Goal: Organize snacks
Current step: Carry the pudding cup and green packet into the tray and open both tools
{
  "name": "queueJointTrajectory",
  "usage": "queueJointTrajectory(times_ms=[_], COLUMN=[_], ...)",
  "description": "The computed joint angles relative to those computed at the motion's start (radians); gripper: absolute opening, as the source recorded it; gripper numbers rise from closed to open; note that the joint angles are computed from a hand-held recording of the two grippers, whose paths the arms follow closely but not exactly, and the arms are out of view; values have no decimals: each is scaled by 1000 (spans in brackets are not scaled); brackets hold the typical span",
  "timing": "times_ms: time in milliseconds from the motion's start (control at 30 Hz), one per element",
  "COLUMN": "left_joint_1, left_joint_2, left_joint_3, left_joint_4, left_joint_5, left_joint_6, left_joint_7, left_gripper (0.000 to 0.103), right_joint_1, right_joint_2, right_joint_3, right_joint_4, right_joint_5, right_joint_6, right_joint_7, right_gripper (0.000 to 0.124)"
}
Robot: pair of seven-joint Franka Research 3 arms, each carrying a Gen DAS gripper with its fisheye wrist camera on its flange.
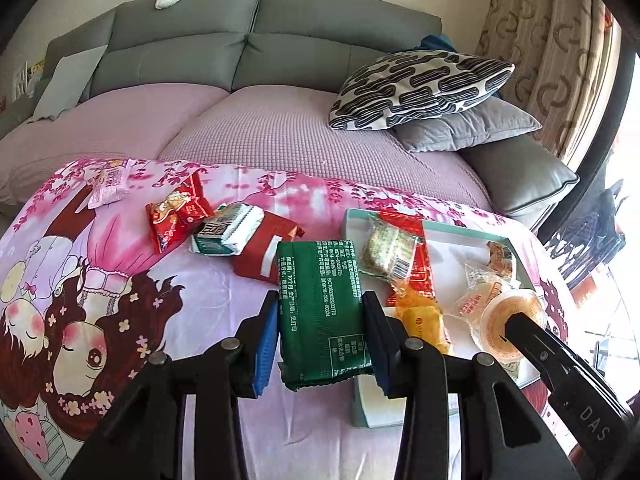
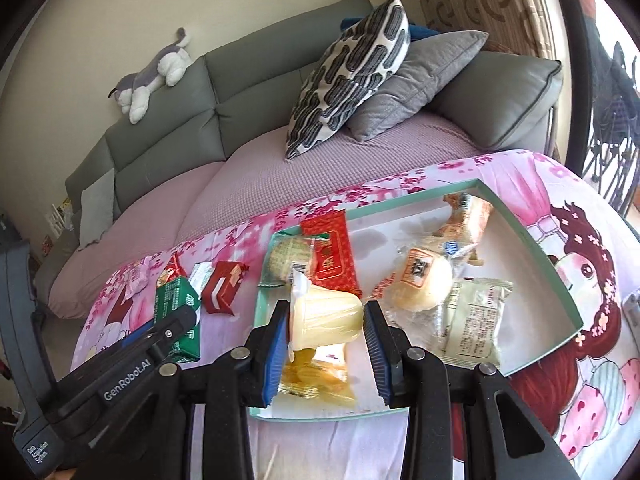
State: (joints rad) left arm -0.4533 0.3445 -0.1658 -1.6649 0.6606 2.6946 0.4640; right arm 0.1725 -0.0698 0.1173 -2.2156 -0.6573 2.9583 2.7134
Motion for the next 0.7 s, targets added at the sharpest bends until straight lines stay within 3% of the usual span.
queueJointTrajectory(times_ms=[233,467,700], left_joint_1=[-53,-113,-159], left_joint_2=[74,157,234], left_joint_3=[-18,-19,-12], left_joint_4=[113,236,345], left_joint_5=[-4,-28,-69], left_joint_6=[-28,-54,-97], left_joint_7=[48,117,205], left_gripper=[42,42,42], right_joint_1=[-95,-225,-273], right_joint_2=[-87,-162,-158], right_joint_3=[-3,35,46], right_joint_4=[-92,-168,-184], right_joint_5=[-22,-56,-28], right_joint_6=[-25,-53,-39], right_joint_7=[68,133,97], right_gripper=[39,39,39])
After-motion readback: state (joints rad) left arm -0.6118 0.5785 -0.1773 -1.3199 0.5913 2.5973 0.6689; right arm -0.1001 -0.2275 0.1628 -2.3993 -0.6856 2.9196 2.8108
